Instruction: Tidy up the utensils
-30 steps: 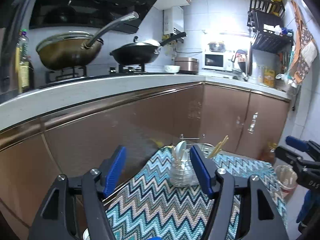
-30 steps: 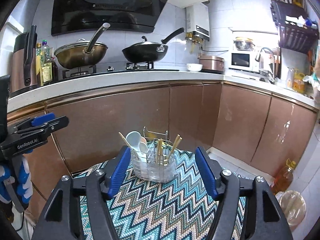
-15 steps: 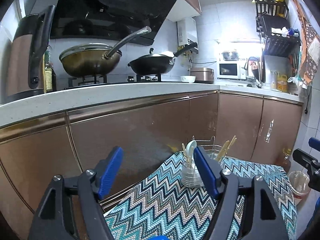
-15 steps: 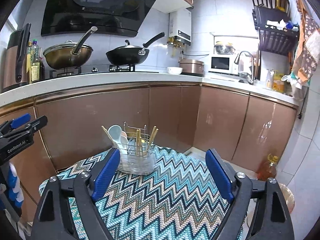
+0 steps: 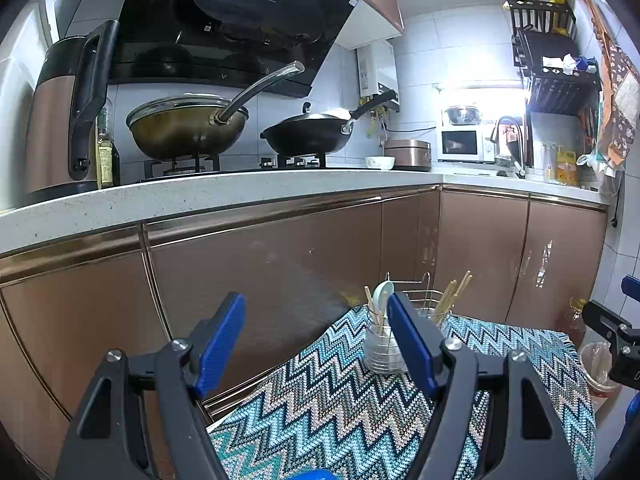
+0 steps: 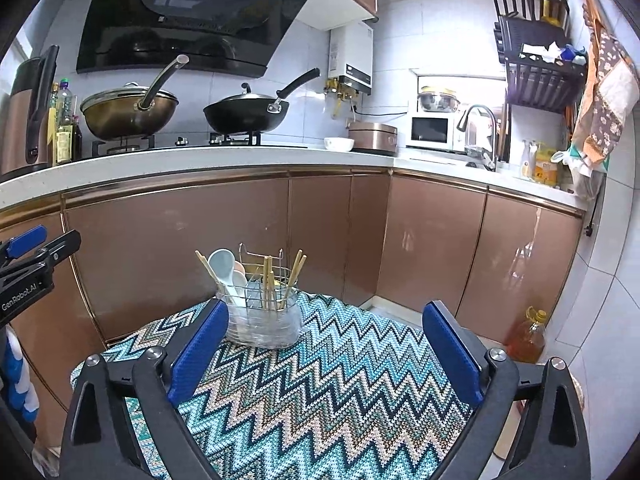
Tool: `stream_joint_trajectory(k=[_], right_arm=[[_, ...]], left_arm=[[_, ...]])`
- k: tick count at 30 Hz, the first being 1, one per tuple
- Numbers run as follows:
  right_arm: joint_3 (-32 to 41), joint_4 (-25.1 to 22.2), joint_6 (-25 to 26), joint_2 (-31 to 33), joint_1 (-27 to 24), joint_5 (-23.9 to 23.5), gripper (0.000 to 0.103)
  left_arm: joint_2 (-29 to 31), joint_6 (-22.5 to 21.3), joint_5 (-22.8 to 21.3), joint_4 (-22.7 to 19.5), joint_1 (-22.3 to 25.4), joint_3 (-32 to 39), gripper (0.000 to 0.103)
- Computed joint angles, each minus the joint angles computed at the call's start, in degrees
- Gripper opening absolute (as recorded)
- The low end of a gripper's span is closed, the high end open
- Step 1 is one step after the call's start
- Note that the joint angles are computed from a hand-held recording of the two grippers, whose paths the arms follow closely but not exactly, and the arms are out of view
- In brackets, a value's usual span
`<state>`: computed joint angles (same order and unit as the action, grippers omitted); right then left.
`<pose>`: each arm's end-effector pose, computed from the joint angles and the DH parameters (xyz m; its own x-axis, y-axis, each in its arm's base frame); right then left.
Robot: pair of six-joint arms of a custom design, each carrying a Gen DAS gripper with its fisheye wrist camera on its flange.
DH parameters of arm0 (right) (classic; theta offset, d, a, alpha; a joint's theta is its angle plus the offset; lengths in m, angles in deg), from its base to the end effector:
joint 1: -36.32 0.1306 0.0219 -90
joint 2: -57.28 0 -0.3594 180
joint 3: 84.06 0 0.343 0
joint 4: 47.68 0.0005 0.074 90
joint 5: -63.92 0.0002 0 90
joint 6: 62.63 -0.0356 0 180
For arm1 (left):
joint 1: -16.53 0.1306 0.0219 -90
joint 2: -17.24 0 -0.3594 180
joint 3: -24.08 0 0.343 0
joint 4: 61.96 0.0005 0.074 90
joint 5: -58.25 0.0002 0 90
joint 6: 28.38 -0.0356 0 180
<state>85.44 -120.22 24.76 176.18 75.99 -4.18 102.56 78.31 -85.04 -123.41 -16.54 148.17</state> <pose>0.4033 0.3166 0.6701 -0.3021 -0.1957 -0.9330 -0.3126 0.9449 -0.0970 0.3068 -0.1663 0.6667 -0.2252 -0.0582 -0.9726 -0.3741 0.9269 0.0311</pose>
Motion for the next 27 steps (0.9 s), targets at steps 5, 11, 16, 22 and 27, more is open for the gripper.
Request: stream_joint_trajectory(k=[5,11,16,22,27], right_arm=[[-2.6,1.3,-0.4,-1.1,-0.3,0.4,0.098],[-1.9,0.8,-0.2,-0.5,-0.5,0.9,0.099],[-1.2,0.5,-0.2,0.0,-0.7,1.1,0.099],[-2.0,0.9,0.0,-0.4,-0.9,1.3,0.099],[-2.5,1.2,0.0,-0.7,-1.1,1.7,0.099]], left_arm=[[0.4,0.1,0.1,-0.5,0.0,0.2,0.072],[0.3,0.0,0.2,-0.2,0.1,-0.1,0.072],[0.4,-0.2,-0.3,0.3,-0.3,-0.4,0.072],[0.5,0.0,-0.2,-0.1,-0.3,-0.3,0.072],[0.7,0.8,-0.2,-1.0,0.0,0.3,0.072]])
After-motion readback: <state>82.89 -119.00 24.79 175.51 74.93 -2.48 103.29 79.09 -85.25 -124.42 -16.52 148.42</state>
